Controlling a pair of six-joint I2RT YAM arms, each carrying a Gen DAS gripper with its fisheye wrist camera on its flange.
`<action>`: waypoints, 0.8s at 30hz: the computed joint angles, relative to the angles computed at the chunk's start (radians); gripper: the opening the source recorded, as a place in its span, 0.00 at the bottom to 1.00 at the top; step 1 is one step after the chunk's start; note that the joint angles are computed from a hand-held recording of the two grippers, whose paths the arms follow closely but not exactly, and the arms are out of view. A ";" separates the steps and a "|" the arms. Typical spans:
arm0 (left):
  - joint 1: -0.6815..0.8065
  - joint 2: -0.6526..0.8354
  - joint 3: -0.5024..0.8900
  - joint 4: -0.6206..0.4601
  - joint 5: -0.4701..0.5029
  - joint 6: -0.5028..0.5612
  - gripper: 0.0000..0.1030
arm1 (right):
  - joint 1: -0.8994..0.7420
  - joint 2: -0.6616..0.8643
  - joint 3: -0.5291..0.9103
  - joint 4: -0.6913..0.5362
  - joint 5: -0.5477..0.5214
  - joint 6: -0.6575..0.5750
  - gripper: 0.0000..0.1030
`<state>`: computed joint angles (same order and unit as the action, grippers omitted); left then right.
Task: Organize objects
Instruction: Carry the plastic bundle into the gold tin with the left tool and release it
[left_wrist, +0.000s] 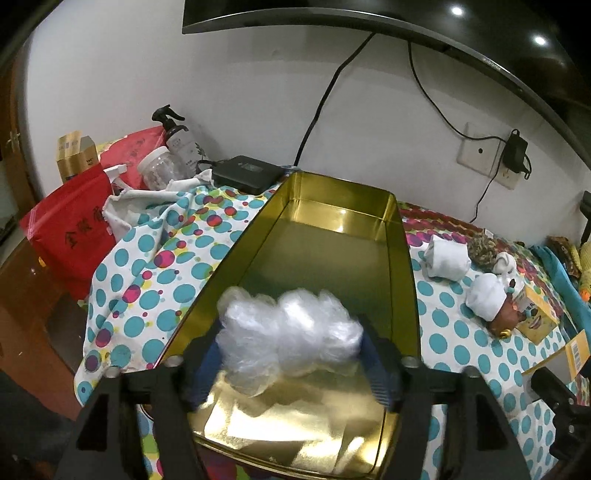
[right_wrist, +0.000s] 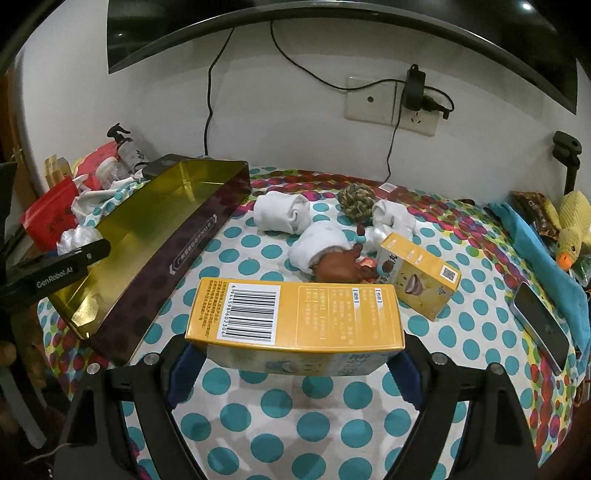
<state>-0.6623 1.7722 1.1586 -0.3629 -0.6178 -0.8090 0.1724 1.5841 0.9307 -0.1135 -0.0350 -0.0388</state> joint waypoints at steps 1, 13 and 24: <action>-0.002 -0.001 -0.001 0.006 -0.003 0.008 0.78 | 0.003 0.002 0.003 -0.001 0.000 0.002 0.83; -0.031 -0.157 -0.124 -0.032 -0.113 -0.030 0.80 | 0.107 0.062 0.099 -0.019 0.040 0.001 0.83; 0.025 -0.303 -0.278 -0.036 -0.091 -0.112 0.80 | 0.299 0.289 0.415 -0.096 0.134 0.001 0.83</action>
<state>-0.6378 1.4694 0.8808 -0.3990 -0.7091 -0.9210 0.4716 1.8732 1.3455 -0.2098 0.0992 -0.0375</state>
